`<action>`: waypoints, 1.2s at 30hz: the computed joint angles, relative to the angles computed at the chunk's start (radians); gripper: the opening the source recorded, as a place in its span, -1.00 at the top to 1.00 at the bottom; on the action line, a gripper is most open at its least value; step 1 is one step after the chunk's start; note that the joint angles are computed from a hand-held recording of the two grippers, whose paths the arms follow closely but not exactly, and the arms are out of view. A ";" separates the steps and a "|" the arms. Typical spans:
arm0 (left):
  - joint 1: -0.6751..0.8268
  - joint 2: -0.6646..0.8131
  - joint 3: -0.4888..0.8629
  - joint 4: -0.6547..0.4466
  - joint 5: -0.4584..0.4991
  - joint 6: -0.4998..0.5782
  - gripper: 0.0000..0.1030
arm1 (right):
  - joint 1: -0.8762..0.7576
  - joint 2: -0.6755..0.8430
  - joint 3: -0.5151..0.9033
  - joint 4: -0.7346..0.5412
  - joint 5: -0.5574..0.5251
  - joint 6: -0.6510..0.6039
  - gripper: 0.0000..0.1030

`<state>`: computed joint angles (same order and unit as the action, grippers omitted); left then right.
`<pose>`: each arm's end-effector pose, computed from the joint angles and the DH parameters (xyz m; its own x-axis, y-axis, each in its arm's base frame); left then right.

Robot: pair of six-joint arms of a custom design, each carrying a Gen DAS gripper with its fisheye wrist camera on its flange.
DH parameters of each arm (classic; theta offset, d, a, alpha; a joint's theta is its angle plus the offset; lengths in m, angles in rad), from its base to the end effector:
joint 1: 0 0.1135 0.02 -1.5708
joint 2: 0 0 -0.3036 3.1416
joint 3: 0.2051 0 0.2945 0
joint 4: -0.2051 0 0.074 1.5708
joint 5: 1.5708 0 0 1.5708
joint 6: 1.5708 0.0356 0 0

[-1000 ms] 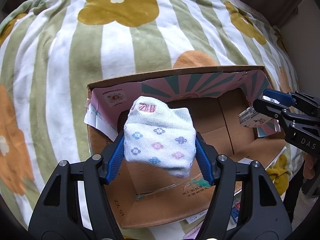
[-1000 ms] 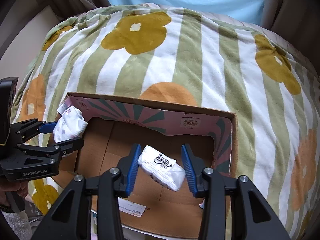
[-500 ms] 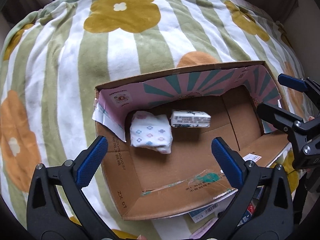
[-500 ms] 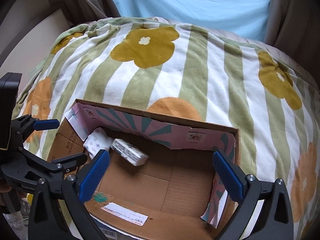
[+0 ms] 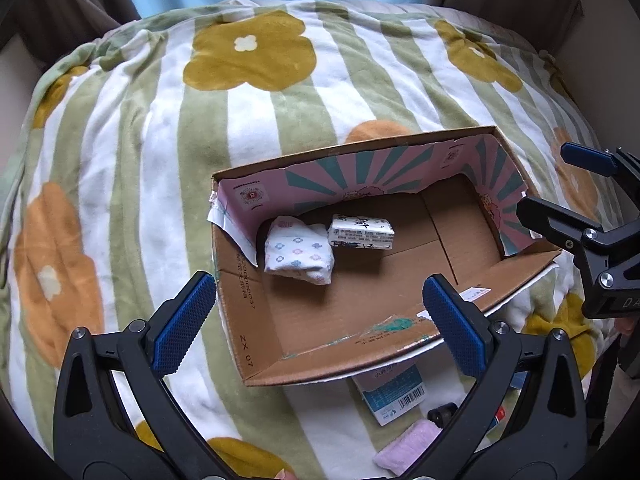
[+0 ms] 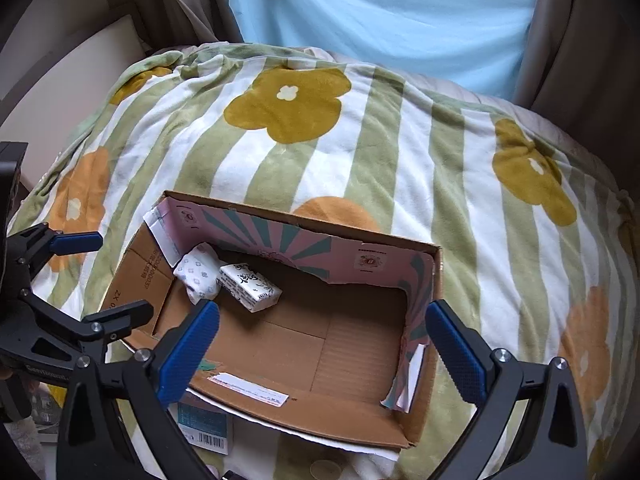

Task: Organize objects
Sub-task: 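Withdraw both tools and move toward the pink cloth and floss case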

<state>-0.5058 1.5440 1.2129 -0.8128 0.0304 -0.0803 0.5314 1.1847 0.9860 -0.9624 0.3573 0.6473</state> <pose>0.3051 -0.1702 0.2802 -0.8334 0.3700 -0.4105 0.4298 0.9009 -0.0608 0.2157 0.1124 0.2982 -0.8446 0.1588 -0.5112 0.1940 0.9809 -0.0157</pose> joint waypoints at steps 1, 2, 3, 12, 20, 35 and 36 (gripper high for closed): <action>-0.004 -0.023 -0.006 -0.005 -0.006 -0.003 -1.00 | 0.018 -0.012 0.006 -0.016 0.016 0.010 -0.99; -0.011 -0.046 -0.011 -0.011 -0.014 -0.007 -1.00 | 0.038 -0.027 0.012 -0.033 0.029 0.024 -0.99; -0.018 -0.075 -0.020 -0.016 -0.023 -0.010 -1.00 | 0.060 -0.041 0.020 -0.053 0.041 0.040 -0.99; -0.110 -0.415 -0.195 -0.016 -0.083 -0.051 -1.00 | 0.449 -0.165 0.076 -0.291 0.274 0.362 -0.99; -0.319 -0.725 -0.471 0.011 -0.104 -0.236 -1.00 | 0.909 -0.087 0.000 -0.511 0.396 0.943 -0.99; -0.702 -0.895 -0.884 0.184 -0.287 -0.587 -0.99 | 1.243 0.255 -0.192 -0.287 0.217 1.434 -0.99; -0.724 -0.883 -0.901 0.204 -0.294 -0.601 -0.99 | 1.253 0.274 -0.199 -0.261 0.209 1.445 -0.99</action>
